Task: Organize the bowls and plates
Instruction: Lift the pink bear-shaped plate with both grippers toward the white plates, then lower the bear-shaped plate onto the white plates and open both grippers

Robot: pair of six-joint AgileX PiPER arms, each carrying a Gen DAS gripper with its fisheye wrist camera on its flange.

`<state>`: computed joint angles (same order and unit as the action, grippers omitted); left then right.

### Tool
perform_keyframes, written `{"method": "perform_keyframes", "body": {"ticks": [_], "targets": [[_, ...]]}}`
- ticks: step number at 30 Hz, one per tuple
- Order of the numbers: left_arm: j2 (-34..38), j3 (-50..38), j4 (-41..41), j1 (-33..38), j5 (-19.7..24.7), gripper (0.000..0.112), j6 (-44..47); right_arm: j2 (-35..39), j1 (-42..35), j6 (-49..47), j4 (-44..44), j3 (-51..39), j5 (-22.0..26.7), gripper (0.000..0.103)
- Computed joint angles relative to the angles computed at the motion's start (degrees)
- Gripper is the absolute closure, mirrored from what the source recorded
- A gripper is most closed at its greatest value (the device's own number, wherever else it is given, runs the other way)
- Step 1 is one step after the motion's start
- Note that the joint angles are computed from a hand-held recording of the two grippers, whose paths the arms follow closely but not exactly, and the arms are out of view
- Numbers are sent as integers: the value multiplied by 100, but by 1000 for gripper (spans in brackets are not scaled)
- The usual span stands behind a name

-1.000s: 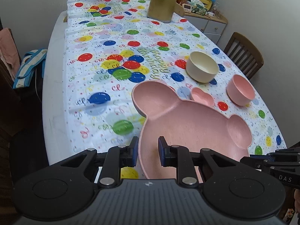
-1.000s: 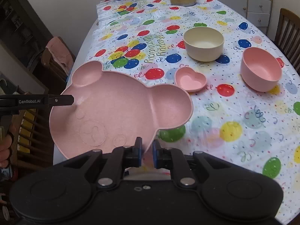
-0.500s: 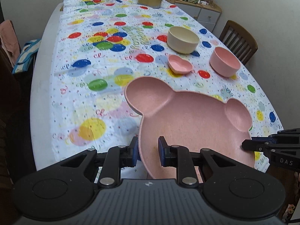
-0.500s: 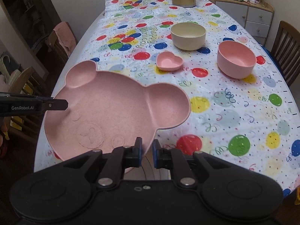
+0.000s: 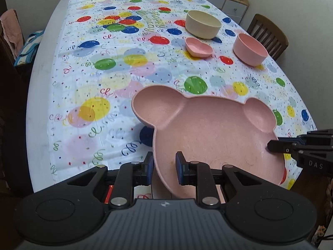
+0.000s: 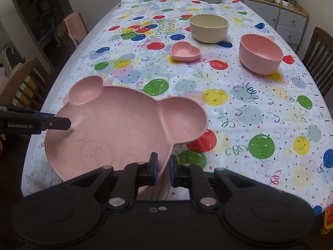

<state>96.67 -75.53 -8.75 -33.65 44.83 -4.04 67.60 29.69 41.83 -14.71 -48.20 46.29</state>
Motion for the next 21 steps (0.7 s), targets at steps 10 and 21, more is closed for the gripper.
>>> {"method": "perform_keyframes", "body": {"ticks": [10, 21], "targets": [[-191, 405, -38, -86, -113, 91, 67, -26, 168, 238, -197, 236, -47, 93], [-294, 550, -266, -28, -10, 91, 268, 42, 364, 758, -469, 259, 11, 84]]}}
